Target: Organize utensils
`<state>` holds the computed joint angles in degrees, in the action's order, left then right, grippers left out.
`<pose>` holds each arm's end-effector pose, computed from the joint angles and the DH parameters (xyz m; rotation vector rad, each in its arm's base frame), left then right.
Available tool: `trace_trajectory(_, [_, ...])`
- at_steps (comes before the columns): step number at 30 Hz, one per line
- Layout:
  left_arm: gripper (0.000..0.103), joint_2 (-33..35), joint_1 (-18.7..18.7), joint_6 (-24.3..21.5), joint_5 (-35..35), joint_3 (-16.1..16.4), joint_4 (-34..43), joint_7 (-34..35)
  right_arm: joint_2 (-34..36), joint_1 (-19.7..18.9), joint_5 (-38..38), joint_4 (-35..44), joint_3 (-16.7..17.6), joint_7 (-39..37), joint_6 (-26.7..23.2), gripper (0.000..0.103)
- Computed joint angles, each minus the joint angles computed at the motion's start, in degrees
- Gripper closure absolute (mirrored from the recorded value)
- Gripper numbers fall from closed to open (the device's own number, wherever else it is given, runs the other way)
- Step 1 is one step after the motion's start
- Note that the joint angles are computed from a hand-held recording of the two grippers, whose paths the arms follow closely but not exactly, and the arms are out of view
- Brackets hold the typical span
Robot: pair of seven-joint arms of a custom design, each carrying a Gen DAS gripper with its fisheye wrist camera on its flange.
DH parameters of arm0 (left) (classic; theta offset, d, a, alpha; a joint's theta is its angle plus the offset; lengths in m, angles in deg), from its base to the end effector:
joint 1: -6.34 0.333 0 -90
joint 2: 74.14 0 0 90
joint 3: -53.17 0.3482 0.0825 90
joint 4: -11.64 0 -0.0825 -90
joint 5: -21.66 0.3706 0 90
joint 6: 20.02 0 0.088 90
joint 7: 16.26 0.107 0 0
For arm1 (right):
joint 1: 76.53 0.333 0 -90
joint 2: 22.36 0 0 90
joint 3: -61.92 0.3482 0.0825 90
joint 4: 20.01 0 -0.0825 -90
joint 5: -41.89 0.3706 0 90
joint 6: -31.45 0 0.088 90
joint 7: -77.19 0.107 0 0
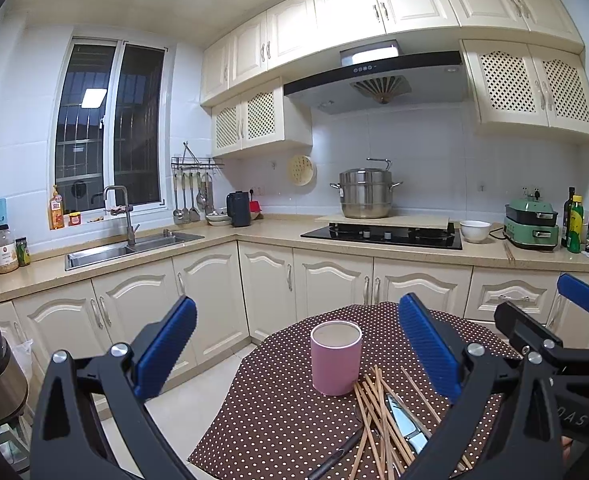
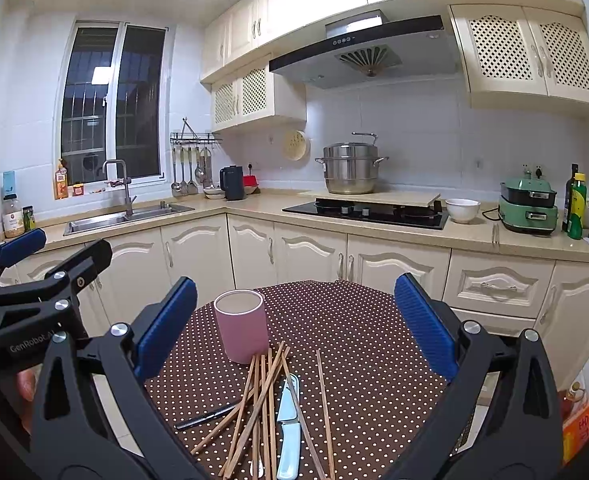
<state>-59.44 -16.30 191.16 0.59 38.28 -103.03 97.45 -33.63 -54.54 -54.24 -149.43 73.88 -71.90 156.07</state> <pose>0.5300 -0.3240 0.5443 -0.9853 1.7179 -1.3891 0.4314 0.2520 0.5285 -1.0399 1.6535 -1.3650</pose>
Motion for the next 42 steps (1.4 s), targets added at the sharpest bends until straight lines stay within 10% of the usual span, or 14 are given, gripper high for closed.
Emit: trace_trajectory(42, [0.004, 6.3, -7.1, -7.7, -11.0, 5.6, 9.1, 11.9, 3.5, -2.3, 2.2, 2.2, -3.0, -1.5, 6.8, 0.006])
